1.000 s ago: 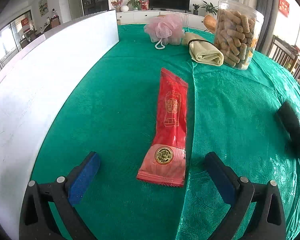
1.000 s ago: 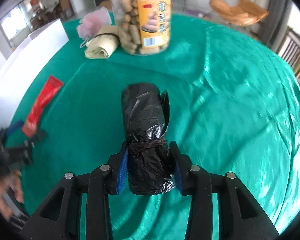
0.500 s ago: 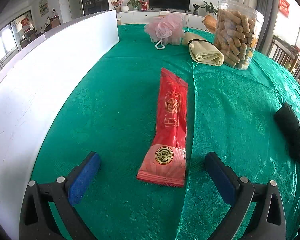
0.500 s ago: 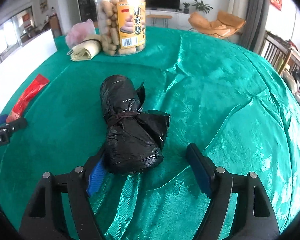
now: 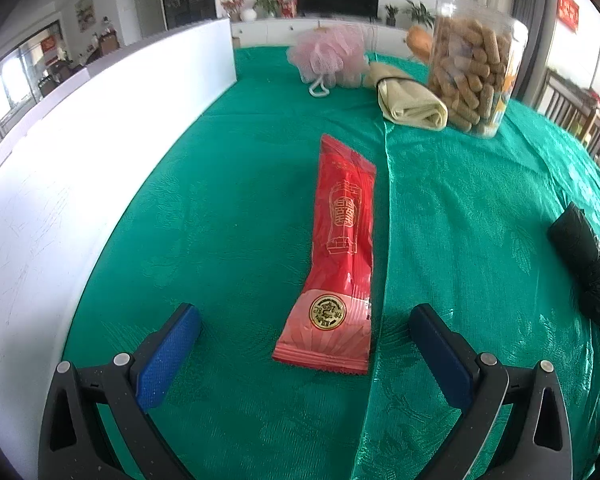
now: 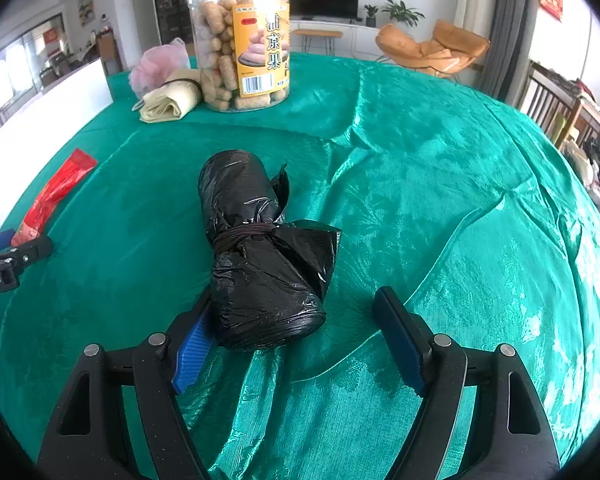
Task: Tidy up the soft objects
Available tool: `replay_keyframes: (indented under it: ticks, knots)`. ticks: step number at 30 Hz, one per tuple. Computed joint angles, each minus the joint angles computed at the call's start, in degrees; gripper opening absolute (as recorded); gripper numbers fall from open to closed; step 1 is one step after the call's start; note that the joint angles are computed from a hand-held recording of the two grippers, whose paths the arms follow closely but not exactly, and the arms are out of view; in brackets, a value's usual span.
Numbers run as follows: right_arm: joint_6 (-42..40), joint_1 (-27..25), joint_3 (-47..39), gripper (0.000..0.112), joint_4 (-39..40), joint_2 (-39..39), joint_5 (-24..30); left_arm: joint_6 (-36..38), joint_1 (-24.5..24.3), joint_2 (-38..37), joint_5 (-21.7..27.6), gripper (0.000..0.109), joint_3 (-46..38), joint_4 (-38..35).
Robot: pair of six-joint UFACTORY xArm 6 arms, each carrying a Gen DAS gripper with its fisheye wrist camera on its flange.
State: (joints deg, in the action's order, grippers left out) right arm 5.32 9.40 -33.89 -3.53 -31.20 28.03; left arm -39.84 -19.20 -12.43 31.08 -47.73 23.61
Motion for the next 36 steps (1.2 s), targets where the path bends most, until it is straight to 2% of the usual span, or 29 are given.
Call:
replay_keyframes:
  ticks: [2,3,4,5,6,7,9,11,13,16,20,24,26,27,28,29,31,34,36]
  knots:
    - [-2.56,0.09,-6.39,0.08,1.33,3.6,8.41,9.79,-0.14,2.51,4.51,0.103,-4.38,-7.72]
    - [-3.8,0.13,-9.76,0.08,1.91,5.58,11.28,12.22,-0.17,3.56,6.03,0.102,-6.2,-8.86]
    - [-5.56,0.09,-11.73,0.08,3.02,6.63,11.74,12.31,-0.39,4.42,6.86,0.094,-7.62,-7.73]
    - [-7.92,0.17,-14.14,0.078,4.13,8.13,12.84,12.54,-0.41,4.62,5.9,0.079,-8.02,-6.83]
    - [-9.58,0.31,-16.61,0.068,4.71,9.83,15.48,14.29,-0.2,4.44,4.79,0.031,-7.88,-8.32]
    - [-11.28,0.39,-19.12,0.036,6.79,11.45,18.67,17.24,0.19,4.0,2.71,0.024,-7.11,-12.22]
    - [-9.75,0.66,-20.62,0.037,5.55,11.89,21.03,19.46,0.92,2.32,1.0,0.022,-5.55,-15.23]
    - [-11.27,0.94,-20.63,0.037,8.28,10.56,21.65,21.69,2.19,-1.66,-1.44,0.022,-2.14,-18.81]
    - [-12.9,1.56,-20.56,0.037,14.17,8.13,21.51,23.29,3.49,-6.16,-2.9,0.022,0.46,-22.64]
    - [-13.22,4.94,-24.02,0.037,20.74,7.45,20.8,27.81,7.55,-12.85,-2.82,0.022,1.94,-29.91]
    - [-13.08,13.49,-34.04,0.037,28.45,12.52,19.36,33.37,17.28,-19.47,1.01,0.022,-0.51,-33.16]
    - [-13.22,23.43,-48.38,0.037,34.64,23.16,19.07,35.6,28.58,-20.61,5.86,0.024,-4.06,-30.52]
    - [-13.25,27.68,-55.83,0.039,37.96,29.7,19.32,32.14,33.94,-20.18,8.58,0.045,-5.04,-23.89]
    - [-13.44,29.1,-58.69,0.046,39.4,32.36,19.55,29.98,36.28,-19.57,10.12,0.079,-5.45,-20.14]
    - [-13.31,30.38,-61.25,0.067,40.59,34.89,19.86,28.47,38.15,-19.78,10.28,0.097,-4.84,-17.92]
    - [-12.28,31.4,-62.37,0.074,40.66,36.32,19.47,27.6,39.63,-20.67,9.05,0.097,-3.45,-16.84]
    - [-12.29,32.4,-59.83,0.072,39.15,35.5,15.91,26.5,42.27,-22.73,7.52,0.097,-0.76,-16.0]
    - [-11.73,32.4,-48.53,0.072,31.57,29.25,8.78,27.81,44.39,-26.17,5.35,0.097,3.49,-19.31]
    - [-8.21,30.86,-38.17,0.072,21.53,23.75,4.46,28.9,43.58,-28.14,4.89,0.097,5.34,-21.09]
